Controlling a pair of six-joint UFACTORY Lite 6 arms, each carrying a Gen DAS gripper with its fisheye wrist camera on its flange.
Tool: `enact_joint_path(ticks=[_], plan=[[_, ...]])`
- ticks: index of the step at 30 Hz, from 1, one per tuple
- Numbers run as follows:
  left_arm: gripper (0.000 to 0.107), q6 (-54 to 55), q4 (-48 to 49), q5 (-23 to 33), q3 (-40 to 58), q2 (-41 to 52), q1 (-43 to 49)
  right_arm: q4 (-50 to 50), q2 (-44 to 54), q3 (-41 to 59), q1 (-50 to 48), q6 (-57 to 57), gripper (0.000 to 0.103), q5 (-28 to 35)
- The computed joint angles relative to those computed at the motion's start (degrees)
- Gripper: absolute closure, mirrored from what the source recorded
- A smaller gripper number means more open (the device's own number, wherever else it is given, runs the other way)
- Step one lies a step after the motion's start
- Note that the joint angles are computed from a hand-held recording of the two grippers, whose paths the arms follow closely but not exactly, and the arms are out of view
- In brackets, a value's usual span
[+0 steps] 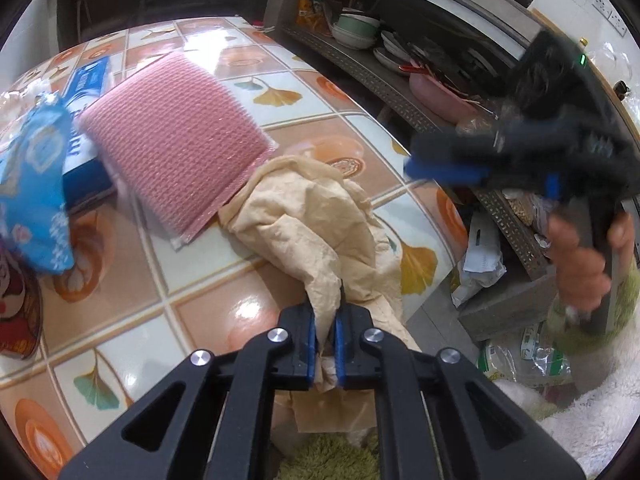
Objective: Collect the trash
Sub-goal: 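Grasp the pink sponge with the right tool while the left tool holds the paper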
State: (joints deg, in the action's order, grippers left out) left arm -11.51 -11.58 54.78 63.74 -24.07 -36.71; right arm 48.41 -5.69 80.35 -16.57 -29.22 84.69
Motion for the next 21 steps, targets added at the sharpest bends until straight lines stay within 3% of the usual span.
enact_joint_path(ticks=[4, 9, 12, 14, 19, 21], plan=[[0.101, 0.33, -0.69, 0.82, -1.45, -2.1, 1.74, -2.96, 5.56, 8.89, 10.55, 2.12, 0.038, -7.13], [0.101, 1.91, -2.62, 1.06, -3.54, -4.66, 4.16, -6.75, 15.09, 16.68, 20.52, 2.85, 0.038, -13.17], [0.101, 2.87, -3.6, 0.94, -4.52, -5.73, 4.97, -7.72, 20.56, 20.25, 23.35, 4.44, 0.038, -13.61], [0.101, 3.63, -4.24, 0.71, -4.68, -5.67, 5.49, -7.15, 22.51, 20.98, 23.85, 4.9, 0.042, -12.93], [0.101, 5.64, -6.12, 0.7, -5.53, -6.44, 6.95, -7.58, 23.18, 19.8, 26.01, 6.22, 0.065, -12.97], [0.101, 7.32, -7.19, 0.83, -5.76, -6.44, 8.29, -7.45, 21.94, 18.31, 26.39, 6.38, 0.067, -13.77]])
